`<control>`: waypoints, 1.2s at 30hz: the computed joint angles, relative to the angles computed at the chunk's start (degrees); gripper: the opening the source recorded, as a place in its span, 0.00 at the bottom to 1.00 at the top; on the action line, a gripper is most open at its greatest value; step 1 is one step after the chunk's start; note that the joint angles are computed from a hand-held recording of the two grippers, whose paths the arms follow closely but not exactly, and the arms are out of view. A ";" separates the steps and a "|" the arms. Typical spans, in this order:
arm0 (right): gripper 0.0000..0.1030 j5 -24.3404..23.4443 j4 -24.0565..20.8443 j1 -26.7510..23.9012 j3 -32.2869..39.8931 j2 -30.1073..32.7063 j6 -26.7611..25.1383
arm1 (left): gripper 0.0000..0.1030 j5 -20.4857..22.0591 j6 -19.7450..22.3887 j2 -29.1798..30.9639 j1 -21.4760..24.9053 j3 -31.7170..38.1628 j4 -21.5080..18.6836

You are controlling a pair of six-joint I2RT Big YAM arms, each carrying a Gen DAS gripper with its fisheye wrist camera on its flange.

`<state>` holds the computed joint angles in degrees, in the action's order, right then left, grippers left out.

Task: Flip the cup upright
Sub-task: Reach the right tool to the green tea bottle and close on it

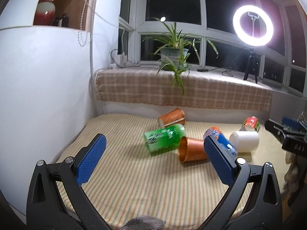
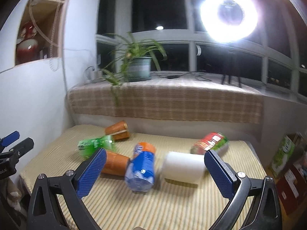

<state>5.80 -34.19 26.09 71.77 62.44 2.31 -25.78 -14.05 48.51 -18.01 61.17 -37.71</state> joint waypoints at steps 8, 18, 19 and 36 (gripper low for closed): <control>1.00 -10.15 -6.16 2.14 9.57 8.94 -16.06 | 1.00 4.82 -1.92 -1.77 5.21 -2.06 -4.12; 0.96 -16.58 -26.73 4.93 29.51 25.97 -34.87 | 1.00 7.69 -3.06 -2.08 9.96 -3.02 -6.29; 0.96 -16.95 -29.33 5.34 32.44 28.36 -36.52 | 1.00 7.99 -3.20 -2.06 10.46 -3.10 -6.51; 0.88 -6.79 -55.03 10.16 68.51 55.15 -56.80 | 1.00 12.54 -3.03 -0.73 17.23 -3.30 -8.22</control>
<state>-0.99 -89.22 36.25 140.28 117.59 -54.48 -13.24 -17.08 47.79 -0.77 57.87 -45.93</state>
